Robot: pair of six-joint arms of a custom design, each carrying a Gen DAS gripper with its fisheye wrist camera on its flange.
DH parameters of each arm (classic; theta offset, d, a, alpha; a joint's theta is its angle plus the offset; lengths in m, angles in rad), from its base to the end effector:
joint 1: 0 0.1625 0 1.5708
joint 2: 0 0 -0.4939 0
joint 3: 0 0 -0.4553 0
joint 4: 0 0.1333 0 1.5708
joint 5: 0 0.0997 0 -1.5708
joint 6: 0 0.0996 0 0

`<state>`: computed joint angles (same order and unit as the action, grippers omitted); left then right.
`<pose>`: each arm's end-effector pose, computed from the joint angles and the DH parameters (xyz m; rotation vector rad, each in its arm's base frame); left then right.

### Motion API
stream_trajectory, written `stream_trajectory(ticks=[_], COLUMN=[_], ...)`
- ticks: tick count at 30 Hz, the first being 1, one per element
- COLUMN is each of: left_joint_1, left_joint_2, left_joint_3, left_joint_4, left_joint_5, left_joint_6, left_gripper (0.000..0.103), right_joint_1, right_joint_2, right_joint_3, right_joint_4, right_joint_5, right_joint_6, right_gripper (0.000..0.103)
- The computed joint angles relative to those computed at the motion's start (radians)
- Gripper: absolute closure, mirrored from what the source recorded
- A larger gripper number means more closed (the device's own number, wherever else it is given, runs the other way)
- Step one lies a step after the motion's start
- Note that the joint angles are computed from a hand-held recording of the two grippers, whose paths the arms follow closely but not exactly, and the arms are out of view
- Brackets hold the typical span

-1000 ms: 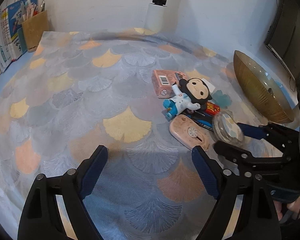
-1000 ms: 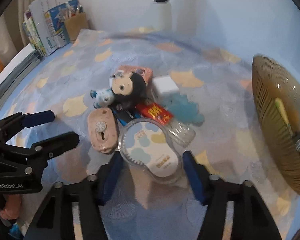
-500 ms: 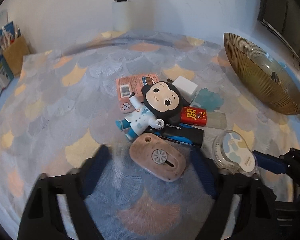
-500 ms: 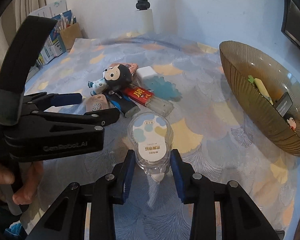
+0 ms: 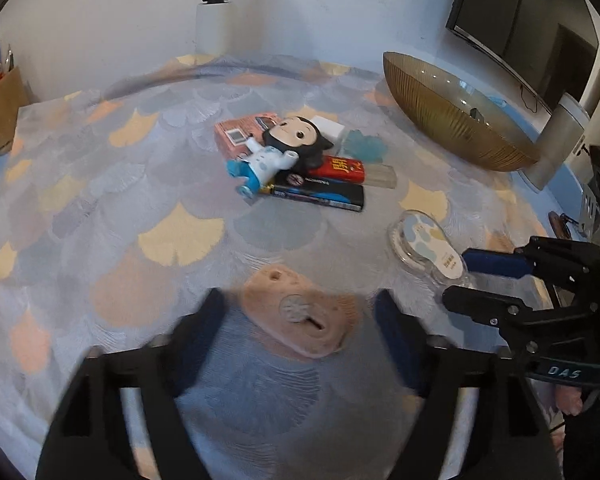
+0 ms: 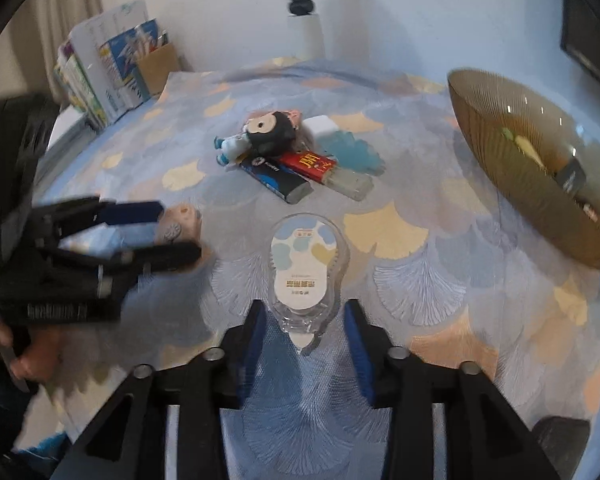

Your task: Organize rigid objects

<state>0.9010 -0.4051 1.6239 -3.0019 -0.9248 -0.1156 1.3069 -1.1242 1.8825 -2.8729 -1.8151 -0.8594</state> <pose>-0.2987 -0.6884 -0.1270 0.6133 2.4904 -0.5806 -0.0717 -0.6842 0.2637 0.6816 -2.5261 0.4461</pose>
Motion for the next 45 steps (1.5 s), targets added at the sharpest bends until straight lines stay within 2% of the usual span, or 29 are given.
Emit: stream_trajectory(ticks=[1, 4, 6, 7, 9, 11, 13, 16, 18, 20, 23, 24, 25, 26, 29, 32, 34, 38, 39, 41, 43, 45], left_joint_1=[-0.007, -0.022, -0.03, -0.031, -0.029, -0.023, -0.019, -0.014, -0.009, -0.008, -0.01, -0.01, -0.009, -0.008, -0.02, -0.025, -0.027, -0.044, -0.051, -0.067, -0.069, -0.069], left_joint_2=[0.01, 0.035, 0.046, 0.047, 0.042, 0.034, 0.027, 0.014, 0.003, 0.002, -0.007, -0.012, -0.017, -0.021, -0.023, -0.032, -0.031, -0.005, 0.009, 0.032, 0.031, 0.03], left_joint_3=[-0.005, -0.03, -0.036, -0.033, -0.024, -0.014, -0.006, 0.018, 0.031, 0.038, 0.051, 0.058, 0.06, 0.063, 0.08, 0.09, 0.092, 0.062, 0.047, 0.032, 0.026, 0.031], left_joint_4=[-0.003, 0.032, 0.035, 0.024, -0.008, -0.036, -0.057, -0.131, -0.143, -0.14, -0.122, -0.114, -0.094, -0.079, -0.101, -0.065, -0.04, 0.004, 0.02, 0.01, 0.022, -0.025], left_joint_5=[0.026, 0.102, 0.15, 0.158, 0.154, 0.124, 0.118, 0.085, 0.055, 0.054, 0.028, 0.021, 0.016, 0.01, 0.03, 0.024, 0.03, 0.098, 0.131, 0.181, 0.163, 0.15], left_joint_6=[0.0, 0.002, -0.006, -0.006, -0.005, 0.0, -0.007, -0.011, -0.023, -0.033, -0.046, -0.061, -0.081, -0.099, -0.089, -0.074, -0.084, -0.095, -0.098, -0.059, -0.066, -0.045], left_gripper=[0.02, 0.021, 0.029, 0.038, 0.054, 0.066, 0.07, 0.088, 0.089, 0.089, 0.086, 0.081, 0.061, 0.049, 0.036, 0.028, 0.028, 0.029, 0.033, 0.07, 0.07, 0.07], right_joint_1=[0.002, 0.013, 0.025, 0.031, 0.042, 0.044, 0.04, 0.034, 0.03, 0.027, 0.014, 0.01, 0.005, 0.001, -0.008, -0.015, -0.019, -0.022, -0.019, -0.015, -0.011, -0.013], right_joint_2=[0.003, 0.02, 0.046, 0.058, 0.08, 0.082, 0.07, 0.04, 0.013, -0.008, -0.025, -0.028, -0.031, -0.033, -0.042, -0.052, -0.055, -0.057, -0.055, -0.049, -0.048, -0.067], right_joint_3=[-0.004, -0.009, -0.019, -0.02, -0.022, -0.017, -0.004, 0.038, 0.078, 0.114, 0.139, 0.137, 0.136, 0.13, 0.123, 0.121, 0.121, 0.118, 0.117, 0.12, 0.13, 0.137], right_joint_4=[-0.007, -0.038, -0.067, -0.093, -0.143, -0.147, -0.117, -0.109, -0.116, -0.139, -0.163, -0.156, -0.15, -0.142, -0.126, -0.109, -0.107, -0.101, -0.106, -0.13, -0.16, -0.155], right_joint_5=[-0.011, -0.036, -0.063, -0.074, -0.093, -0.076, -0.04, -0.005, 0.005, -0.001, -0.013, -0.009, -0.008, -0.004, 0.009, 0.019, 0.021, 0.024, 0.017, 0.005, 0.002, 0.034], right_joint_6=[0.009, -0.011, -0.021, -0.032, -0.051, -0.065, -0.08, -0.147, -0.195, -0.232, -0.239, -0.228, -0.213, -0.198, -0.167, -0.151, -0.15, -0.131, -0.122, -0.116, -0.121, -0.122], right_gripper=[0.044, 0.042, 0.042, 0.042, 0.042, 0.056, 0.056, 0.056, 0.056, 0.056, 0.056, 0.056, 0.056, 0.056, 0.056, 0.056, 0.056, 0.056, 0.056, 0.056, 0.056, 0.056])
